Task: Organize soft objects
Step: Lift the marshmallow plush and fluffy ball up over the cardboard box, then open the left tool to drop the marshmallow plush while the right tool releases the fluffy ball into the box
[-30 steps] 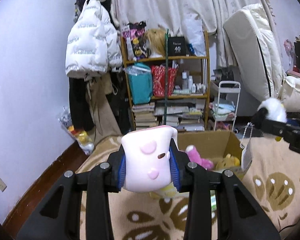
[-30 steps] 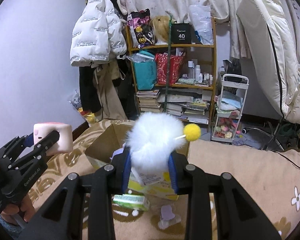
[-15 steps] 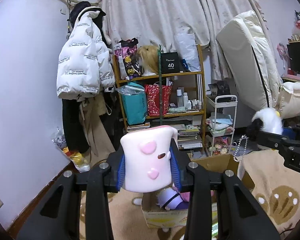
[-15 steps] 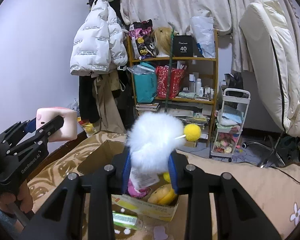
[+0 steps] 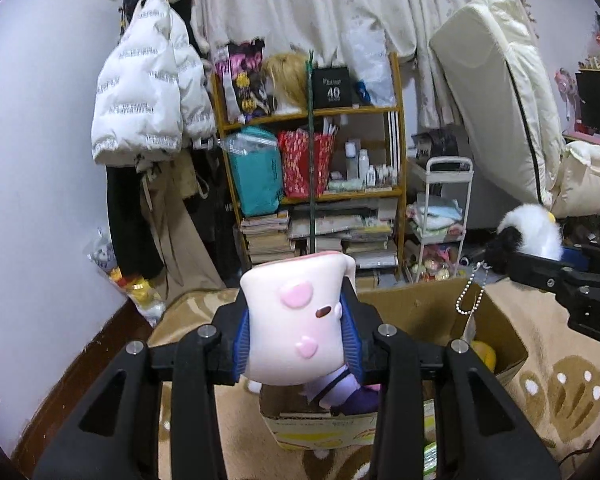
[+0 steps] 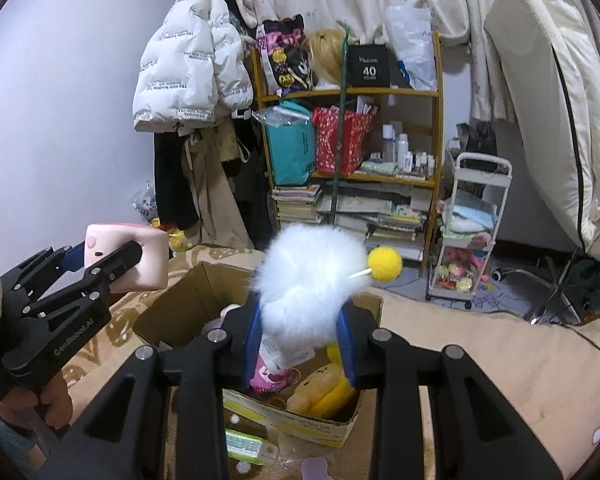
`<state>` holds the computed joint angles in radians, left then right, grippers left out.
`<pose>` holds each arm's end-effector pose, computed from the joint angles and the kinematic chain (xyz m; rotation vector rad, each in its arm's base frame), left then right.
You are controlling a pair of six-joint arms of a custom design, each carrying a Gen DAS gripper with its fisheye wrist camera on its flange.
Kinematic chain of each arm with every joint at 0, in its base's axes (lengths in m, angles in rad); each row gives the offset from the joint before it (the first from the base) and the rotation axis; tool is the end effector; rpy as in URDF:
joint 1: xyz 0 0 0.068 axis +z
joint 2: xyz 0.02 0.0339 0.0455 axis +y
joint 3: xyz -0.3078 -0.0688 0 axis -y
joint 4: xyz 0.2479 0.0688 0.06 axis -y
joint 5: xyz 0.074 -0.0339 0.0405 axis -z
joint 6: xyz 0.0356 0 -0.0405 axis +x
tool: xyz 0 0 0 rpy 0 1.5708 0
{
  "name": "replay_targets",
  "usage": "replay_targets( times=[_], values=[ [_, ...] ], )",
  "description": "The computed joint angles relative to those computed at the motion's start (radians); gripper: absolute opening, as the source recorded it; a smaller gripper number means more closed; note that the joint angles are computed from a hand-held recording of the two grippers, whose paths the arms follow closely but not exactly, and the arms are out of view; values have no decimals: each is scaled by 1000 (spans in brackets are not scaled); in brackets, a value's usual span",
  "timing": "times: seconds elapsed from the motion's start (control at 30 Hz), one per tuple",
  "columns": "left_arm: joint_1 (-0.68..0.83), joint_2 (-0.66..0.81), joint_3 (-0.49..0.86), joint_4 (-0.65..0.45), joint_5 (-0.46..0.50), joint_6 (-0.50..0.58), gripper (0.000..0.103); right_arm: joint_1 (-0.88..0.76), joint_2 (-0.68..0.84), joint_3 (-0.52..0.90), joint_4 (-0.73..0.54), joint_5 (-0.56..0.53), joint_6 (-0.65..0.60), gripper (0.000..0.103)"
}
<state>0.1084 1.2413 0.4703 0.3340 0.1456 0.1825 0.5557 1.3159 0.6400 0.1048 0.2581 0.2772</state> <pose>0.2381 0.0207 0.2288 0.1670 1.9961 0.0402 0.2295 0.1318 0.2445 -0.1457 2.1234 0.2170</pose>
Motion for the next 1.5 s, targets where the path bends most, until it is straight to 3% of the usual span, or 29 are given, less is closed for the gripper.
replay_targets(
  times=[0.33,0.67,1.0,1.3,1.33,1.4,1.5],
  values=[
    [-18,150,14,46,-74,-7,38,-58,99,-34,59,-94,18,35],
    [-9,208,40,6,-68,-10,43,-79,156,-43,66,-129,25,35],
    [-30,214,35,3,-107,15,52,-85,160,-38,49,-150,26,37],
    [-19,165,31,-30,-84,10,71,-93,147,-39,40,-171,35,39],
    [-14,156,28,-31,-82,7,72,-93,142,-42,41,-172,36,39],
    [-3,138,26,-43,-73,1,75,-94,126,-46,39,-176,42,53],
    [12,117,37,-82,-62,-7,80,-84,93,-48,26,-159,53,59]
  ],
)
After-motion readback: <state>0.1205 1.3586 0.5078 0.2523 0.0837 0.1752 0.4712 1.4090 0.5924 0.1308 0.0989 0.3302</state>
